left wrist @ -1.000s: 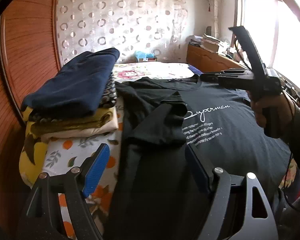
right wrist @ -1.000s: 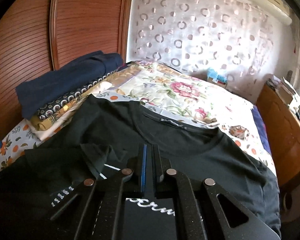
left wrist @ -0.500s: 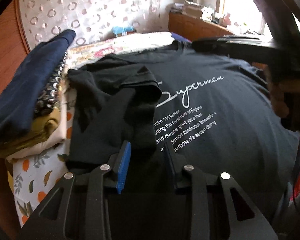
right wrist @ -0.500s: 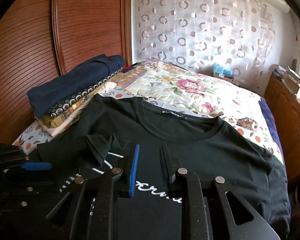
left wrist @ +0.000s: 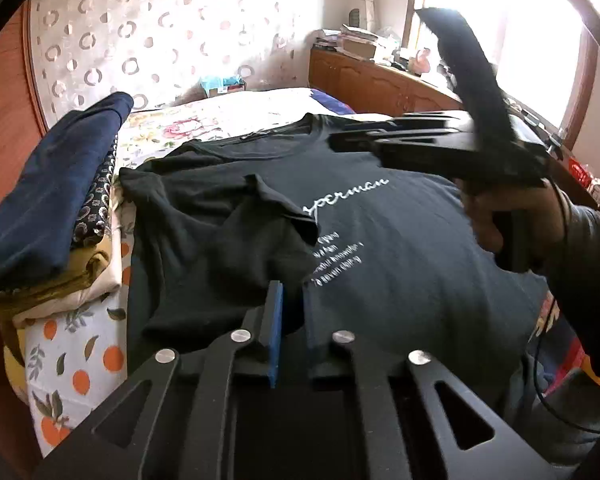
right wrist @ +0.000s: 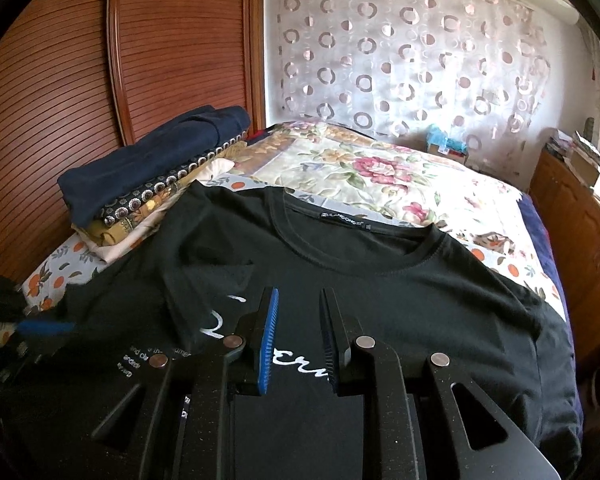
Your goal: Fold small clothes
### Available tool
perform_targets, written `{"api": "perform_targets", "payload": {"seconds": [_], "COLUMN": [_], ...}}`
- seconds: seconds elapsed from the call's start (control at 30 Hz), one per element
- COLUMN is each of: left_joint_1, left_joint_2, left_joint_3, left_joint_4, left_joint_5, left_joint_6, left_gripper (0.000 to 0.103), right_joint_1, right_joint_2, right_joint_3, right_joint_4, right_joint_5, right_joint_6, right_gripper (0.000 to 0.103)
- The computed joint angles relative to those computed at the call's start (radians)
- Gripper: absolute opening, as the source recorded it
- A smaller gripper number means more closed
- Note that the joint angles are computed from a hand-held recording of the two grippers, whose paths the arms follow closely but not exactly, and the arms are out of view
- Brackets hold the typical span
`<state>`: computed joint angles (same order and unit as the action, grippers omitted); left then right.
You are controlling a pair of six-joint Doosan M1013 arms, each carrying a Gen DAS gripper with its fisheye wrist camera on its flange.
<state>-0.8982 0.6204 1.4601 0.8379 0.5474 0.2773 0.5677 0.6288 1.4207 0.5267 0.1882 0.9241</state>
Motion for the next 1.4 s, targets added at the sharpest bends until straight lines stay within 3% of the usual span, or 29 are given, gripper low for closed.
{"api": "perform_targets", "payload": {"seconds": [0.17, 0.37, 0.43, 0.5, 0.53, 0.6, 0.63, 0.8, 0.83, 0.87, 0.9, 1.0, 1.13, 1.23, 1.27, 1.33, 1.37, 1.4], "left_joint_1": [-0.015, -0.012, -0.007, -0.006, -0.006, -0.008, -0.011, -0.006, -0.006, -0.006, -0.005, -0.002, -0.002, 0.002, 0.004, 0.008, 0.010, 0.012], "left_joint_2": [-0.017, -0.054, -0.058, -0.070, -0.075, -0.080, -0.082, -0.084, -0.082, -0.081, -0.079, -0.075, -0.074, -0.069, -0.066, -0.060, -0.056, -0.052], "left_joint_3": [0.031, 0.095, 0.107, 0.129, 0.138, 0.148, 0.153, 0.162, 0.161, 0.160, 0.159, 0.154, 0.151, 0.139, 0.134, 0.121, 0.114, 0.109], "left_joint_4": [0.102, 0.226, 0.256, 0.295, 0.306, 0.323, 0.334, 0.333, 0.330, 0.331, 0.331, 0.325, 0.317, 0.308, 0.300, 0.285, 0.278, 0.275], "left_joint_5": [0.032, 0.043, 0.050, 0.060, 0.062, 0.090, 0.110, 0.117, 0.121, 0.120, 0.118, 0.116, 0.114, 0.118, 0.119, 0.126, 0.131, 0.134], "left_joint_6": [-0.129, -0.321, -0.360, -0.416, -0.435, -0.475, -0.498, -0.524, -0.521, -0.521, -0.522, -0.513, -0.503, -0.486, -0.475, -0.453, -0.441, -0.432], "left_gripper": [0.033, 0.053, 0.073, 0.078, 0.078, 0.078, 0.078, 0.078, 0.078, 0.078, 0.078, 0.078, 0.078, 0.078, 0.078, 0.078, 0.078, 0.078], "right_joint_1": [0.006, 0.009, 0.013, 0.018, 0.021, 0.027, 0.031, 0.046, 0.043, 0.042, 0.036, 0.025, 0.012, -0.005, -0.008, -0.006, -0.008, -0.013], "right_joint_2": [0.011, 0.034, 0.047, 0.061, 0.071, 0.090, 0.095, 0.111, 0.111, 0.112, 0.111, 0.103, 0.092, 0.083, 0.079, 0.069, 0.061, 0.054], "right_joint_3": [-0.013, -0.046, -0.064, -0.082, -0.096, -0.126, -0.134, -0.153, -0.153, -0.156, -0.155, -0.143, -0.125, -0.115, -0.109, -0.093, -0.080, -0.070], "right_joint_4": [0.020, 0.148, 0.167, 0.152, 0.128, 0.053, 0.008, -0.260, -0.263, -0.252, -0.237, -0.291, -0.551, -0.455, -0.470, -0.569, -0.546, -0.496], "right_joint_5": [0.028, 0.101, 0.128, 0.151, 0.168, 0.201, 0.202, 0.184, 0.178, 0.179, 0.179, 0.150, 0.108, 0.106, 0.100, 0.081, 0.072, 0.066], "right_joint_6": [-0.028, -0.162, -0.191, -0.190, -0.173, -0.115, -0.081, 0.131, 0.140, 0.136, 0.127, 0.213, 0.522, 0.457, 0.473, 0.567, 0.545, 0.498], "right_gripper": [0.021, 0.021, 0.021, 0.022, 0.024, 0.041, 0.044, 0.045, 0.042, 0.023, 0.012, 0.012, 0.012, 0.012, 0.015, 0.035, 0.045, 0.048]}}
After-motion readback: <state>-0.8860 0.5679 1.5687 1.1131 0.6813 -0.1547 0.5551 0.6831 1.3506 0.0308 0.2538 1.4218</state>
